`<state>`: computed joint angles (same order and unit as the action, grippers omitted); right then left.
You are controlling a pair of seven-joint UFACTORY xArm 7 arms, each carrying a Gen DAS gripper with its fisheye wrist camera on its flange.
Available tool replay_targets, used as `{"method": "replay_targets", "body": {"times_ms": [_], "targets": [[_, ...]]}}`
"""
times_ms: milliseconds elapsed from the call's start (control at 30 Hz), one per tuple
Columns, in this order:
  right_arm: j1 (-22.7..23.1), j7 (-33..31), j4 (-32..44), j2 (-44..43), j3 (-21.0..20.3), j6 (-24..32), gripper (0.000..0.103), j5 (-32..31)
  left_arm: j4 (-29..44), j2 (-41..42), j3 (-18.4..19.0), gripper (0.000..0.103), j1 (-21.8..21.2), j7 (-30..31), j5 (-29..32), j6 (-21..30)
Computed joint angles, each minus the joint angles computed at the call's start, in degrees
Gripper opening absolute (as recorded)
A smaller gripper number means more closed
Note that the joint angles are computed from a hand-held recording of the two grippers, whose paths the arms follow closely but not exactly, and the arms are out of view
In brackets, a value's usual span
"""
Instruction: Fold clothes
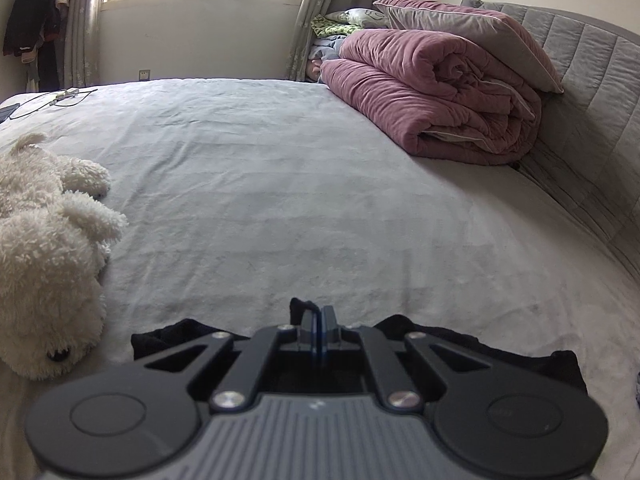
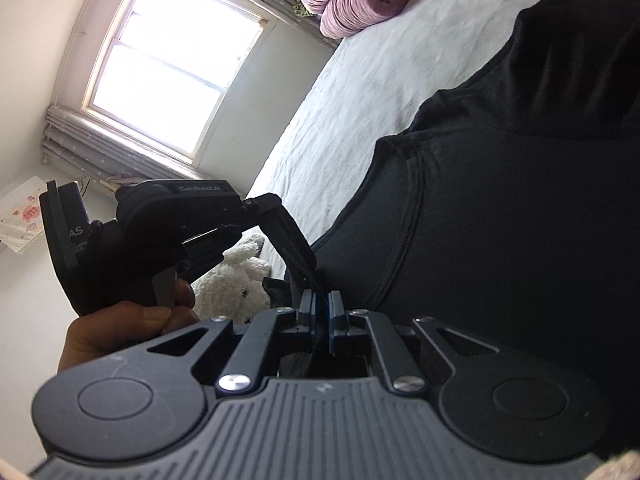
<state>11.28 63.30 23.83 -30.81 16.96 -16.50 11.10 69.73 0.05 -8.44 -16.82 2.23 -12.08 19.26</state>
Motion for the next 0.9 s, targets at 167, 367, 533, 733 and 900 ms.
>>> {"method": "replay_targets", "body": {"times_ms": [167,367,533,733,900], "targets": [[-2.0,0.3,-0.2,-1.4,2.0,2.4,0.006,0.0,0.4,1.4,-0.3,0.002,-0.5,-3.0,3.3,-0.2],[-1.6,1.1,-1.1,-1.9,1.5,3.9,0.006,-0.7,0.6,2.8,-0.4,0.002,-0.7,-4.0,6.6,-0.2],[-2.0,3.1,-2.7,-3.6,2.8,5.6,0.006,-0.9,-1.3,2.5,-0.9,0.004,-0.8,-1.0,5.3,-1.9],[-3.6,3.8,-3.0,-4.9,3.5,7.0,0.006,-2.9,-2.5,0.6,-0.7,0.028,-0.1,4.3,-3.5,-3.3],[-5.5,4.5,-2.7,-6.2,4.4,8.8,0.006,-4.3,-4.9,-3.8,1.7,0.029,1.4,6.7,-8.4,-1.7]]}}
